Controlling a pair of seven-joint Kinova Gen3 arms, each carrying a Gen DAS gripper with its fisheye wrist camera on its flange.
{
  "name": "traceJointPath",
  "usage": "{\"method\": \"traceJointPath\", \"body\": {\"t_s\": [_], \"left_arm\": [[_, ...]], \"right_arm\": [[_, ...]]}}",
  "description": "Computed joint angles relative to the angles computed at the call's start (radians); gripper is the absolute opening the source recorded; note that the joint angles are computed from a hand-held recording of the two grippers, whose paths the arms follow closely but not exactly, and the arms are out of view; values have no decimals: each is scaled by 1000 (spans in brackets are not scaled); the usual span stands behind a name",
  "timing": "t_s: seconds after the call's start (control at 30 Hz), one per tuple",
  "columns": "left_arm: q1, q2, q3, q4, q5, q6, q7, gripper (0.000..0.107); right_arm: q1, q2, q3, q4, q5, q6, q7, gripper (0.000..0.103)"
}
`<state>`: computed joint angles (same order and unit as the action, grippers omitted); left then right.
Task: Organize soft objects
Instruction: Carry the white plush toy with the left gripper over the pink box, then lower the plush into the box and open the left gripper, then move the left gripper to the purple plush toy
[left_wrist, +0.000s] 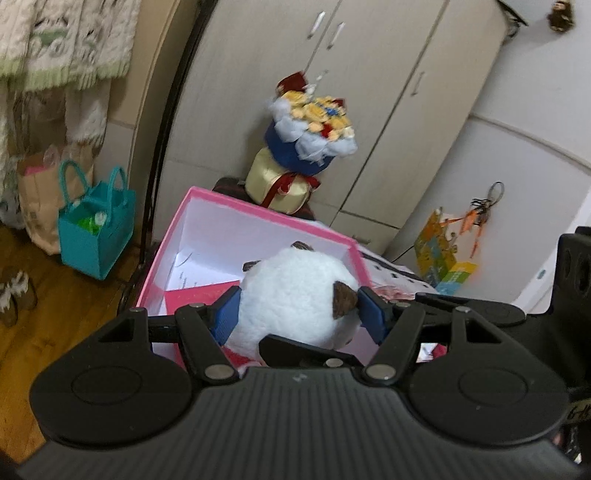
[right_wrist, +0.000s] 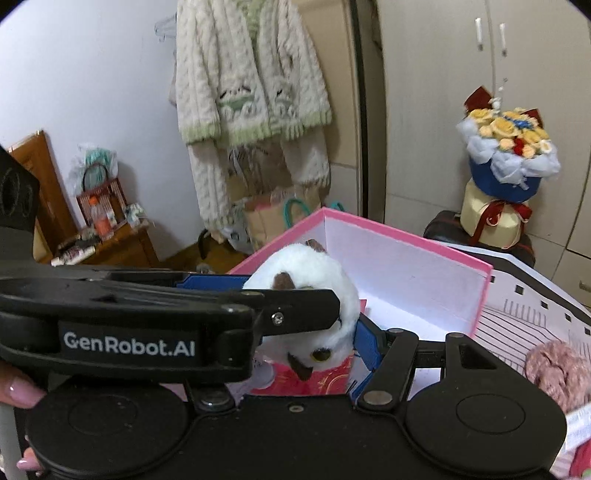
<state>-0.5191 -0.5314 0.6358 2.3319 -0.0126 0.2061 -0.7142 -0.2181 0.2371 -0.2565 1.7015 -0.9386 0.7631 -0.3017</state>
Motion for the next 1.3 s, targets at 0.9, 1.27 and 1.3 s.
{"method": "traceJointPath", "body": {"t_s": [0.9,1.27,1.3], "left_arm": [[-23,-122,99,-87,-143,244,48,70],[27,-267,115,-178,-87,421,-21,71],[32,-280,115,-186,-81,434,-30,71]], "right_arm": [[-26,-83,-36,61,178,-109,-12,79],[-27,-255,117,190,-10,-1,202,80],[-27,-270,133,198,-19,12,212,80]]}}
